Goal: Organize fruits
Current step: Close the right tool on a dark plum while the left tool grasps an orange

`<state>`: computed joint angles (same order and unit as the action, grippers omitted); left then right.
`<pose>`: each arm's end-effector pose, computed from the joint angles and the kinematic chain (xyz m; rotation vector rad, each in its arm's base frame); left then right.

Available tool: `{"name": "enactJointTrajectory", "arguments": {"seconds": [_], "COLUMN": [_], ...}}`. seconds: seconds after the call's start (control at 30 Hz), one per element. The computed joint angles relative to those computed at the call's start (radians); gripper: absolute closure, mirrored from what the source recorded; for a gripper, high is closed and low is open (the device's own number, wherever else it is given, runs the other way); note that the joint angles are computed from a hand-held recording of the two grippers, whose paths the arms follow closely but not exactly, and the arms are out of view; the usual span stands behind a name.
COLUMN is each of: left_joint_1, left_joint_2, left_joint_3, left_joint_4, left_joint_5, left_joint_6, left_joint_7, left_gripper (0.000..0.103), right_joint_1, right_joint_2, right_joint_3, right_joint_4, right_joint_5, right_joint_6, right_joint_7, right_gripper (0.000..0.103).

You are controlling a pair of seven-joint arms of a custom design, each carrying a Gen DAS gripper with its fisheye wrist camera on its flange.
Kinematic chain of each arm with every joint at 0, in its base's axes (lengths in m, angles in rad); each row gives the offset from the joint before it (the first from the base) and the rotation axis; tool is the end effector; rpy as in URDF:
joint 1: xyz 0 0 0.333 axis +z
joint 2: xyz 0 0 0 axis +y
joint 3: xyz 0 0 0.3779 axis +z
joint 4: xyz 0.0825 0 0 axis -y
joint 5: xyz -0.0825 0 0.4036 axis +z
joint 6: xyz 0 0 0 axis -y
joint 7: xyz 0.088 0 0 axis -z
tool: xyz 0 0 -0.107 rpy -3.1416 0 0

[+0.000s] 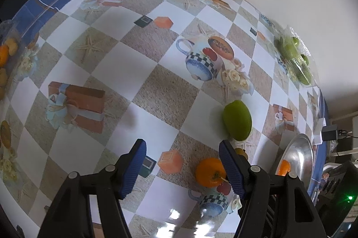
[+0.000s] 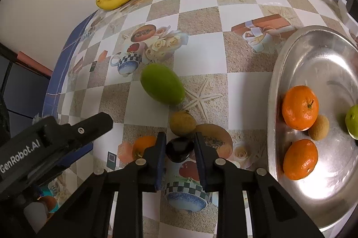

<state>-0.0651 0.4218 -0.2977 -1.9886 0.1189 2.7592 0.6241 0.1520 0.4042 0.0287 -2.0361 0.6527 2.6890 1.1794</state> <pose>0.6401 -0.2294 0.3398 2.6759 -1.5355 0.5842 0.6475 0.0971 0.3064 -1.9278 1.9066 0.0634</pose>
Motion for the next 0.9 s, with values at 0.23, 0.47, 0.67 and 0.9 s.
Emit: {"name": "enactJointTrajectory", "arguments": {"seconds": [0.23, 0.47, 0.67, 0.9], "left_joint_1": [0.025, 0.047, 0.063, 0.06], "left_joint_2": [0.02, 0.052, 0.075, 0.091], "left_joint_3": [-0.037, -0.081, -0.116, -0.128], "left_joint_4": [0.006, 0.024, 0.033, 0.045], "left_joint_5": [-0.044, -0.1, -0.148, -0.17], "left_joint_6": [0.008, 0.006, 0.013, 0.009], "left_joint_7": [0.036, 0.082, 0.119, 0.132], "left_gripper": [0.032, 0.046, 0.052, 0.063], "right_joint_1": [0.015, 0.008, -0.001, -0.01], "right_joint_2": [-0.02, -0.039, -0.044, -0.053], "right_joint_3": [-0.031, -0.05, -0.046, -0.041], "right_joint_4": [-0.015, -0.029, -0.032, -0.04], "right_joint_5": [-0.051, -0.095, -0.107, -0.097], "right_joint_6": [0.005, 0.004, 0.002, 0.004], "right_joint_7": [0.053, 0.095, 0.102, 0.094], "right_gripper": [0.077, 0.077, 0.077, 0.077]}}
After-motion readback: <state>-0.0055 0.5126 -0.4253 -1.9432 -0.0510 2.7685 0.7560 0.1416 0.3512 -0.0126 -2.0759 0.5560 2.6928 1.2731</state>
